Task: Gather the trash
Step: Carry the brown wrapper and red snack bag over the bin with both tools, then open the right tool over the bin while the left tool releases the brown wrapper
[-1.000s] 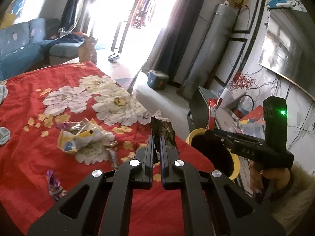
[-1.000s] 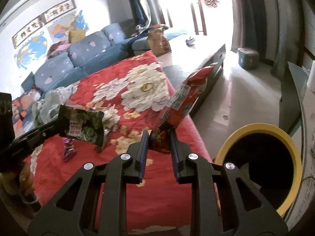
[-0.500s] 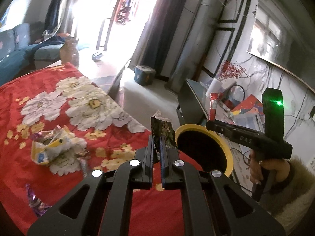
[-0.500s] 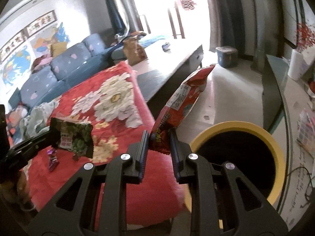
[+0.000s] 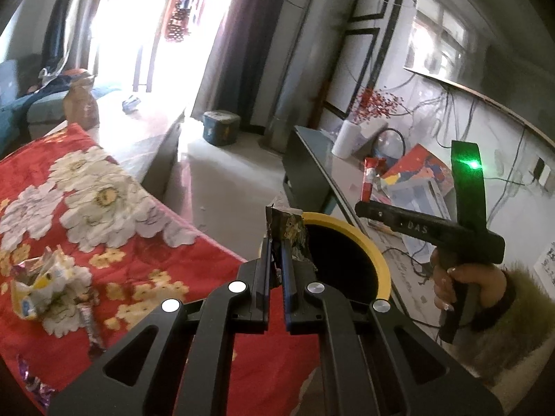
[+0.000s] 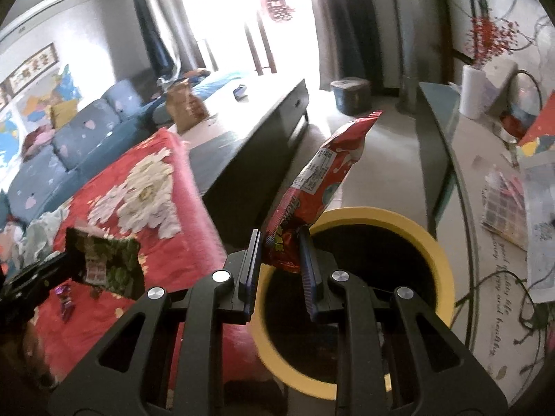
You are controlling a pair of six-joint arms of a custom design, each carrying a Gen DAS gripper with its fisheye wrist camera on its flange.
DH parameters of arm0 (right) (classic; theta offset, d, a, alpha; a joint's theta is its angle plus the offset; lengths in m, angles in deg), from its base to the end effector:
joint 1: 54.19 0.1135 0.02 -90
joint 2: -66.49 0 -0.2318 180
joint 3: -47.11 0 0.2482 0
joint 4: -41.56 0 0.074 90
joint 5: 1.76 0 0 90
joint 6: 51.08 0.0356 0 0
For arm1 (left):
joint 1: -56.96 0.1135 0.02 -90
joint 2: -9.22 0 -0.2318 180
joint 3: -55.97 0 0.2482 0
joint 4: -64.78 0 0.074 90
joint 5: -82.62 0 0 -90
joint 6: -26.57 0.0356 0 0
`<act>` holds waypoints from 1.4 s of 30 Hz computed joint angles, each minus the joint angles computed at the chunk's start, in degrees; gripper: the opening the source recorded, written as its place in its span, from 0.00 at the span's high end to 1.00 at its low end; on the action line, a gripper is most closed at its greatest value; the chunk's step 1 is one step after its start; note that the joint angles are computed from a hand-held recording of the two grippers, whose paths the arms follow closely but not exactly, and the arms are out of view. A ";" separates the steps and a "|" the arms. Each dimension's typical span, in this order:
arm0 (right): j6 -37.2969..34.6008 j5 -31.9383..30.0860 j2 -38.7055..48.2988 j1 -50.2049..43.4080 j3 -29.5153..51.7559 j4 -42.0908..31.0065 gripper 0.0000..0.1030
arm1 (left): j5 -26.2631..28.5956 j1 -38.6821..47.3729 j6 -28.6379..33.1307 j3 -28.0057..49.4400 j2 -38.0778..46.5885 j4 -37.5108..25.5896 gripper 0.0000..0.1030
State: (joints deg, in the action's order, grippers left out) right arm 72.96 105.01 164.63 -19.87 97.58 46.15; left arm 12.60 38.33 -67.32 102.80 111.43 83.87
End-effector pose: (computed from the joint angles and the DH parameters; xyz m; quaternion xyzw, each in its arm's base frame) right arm 0.2527 0.1600 0.0857 0.0558 0.9077 0.1106 0.4010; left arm 0.2772 -0.1063 0.0722 0.1904 0.8613 -0.2387 0.4061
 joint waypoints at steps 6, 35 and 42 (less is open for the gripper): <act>0.16 0.99 -2.19 -1.94 -2.81 0.30 0.84 | -0.40 -3.43 -0.48 2.51 2.85 0.11 0.95; -0.26 -5.82 3.01 -11.57 -10.07 6.35 0.84 | -5.73 -13.76 0.82 25.23 25.38 -8.68 0.95; 0.45 -8.00 4.76 -12.44 -10.79 6.85 0.67 | -4.98 -13.57 0.80 31.01 29.15 -11.47 0.57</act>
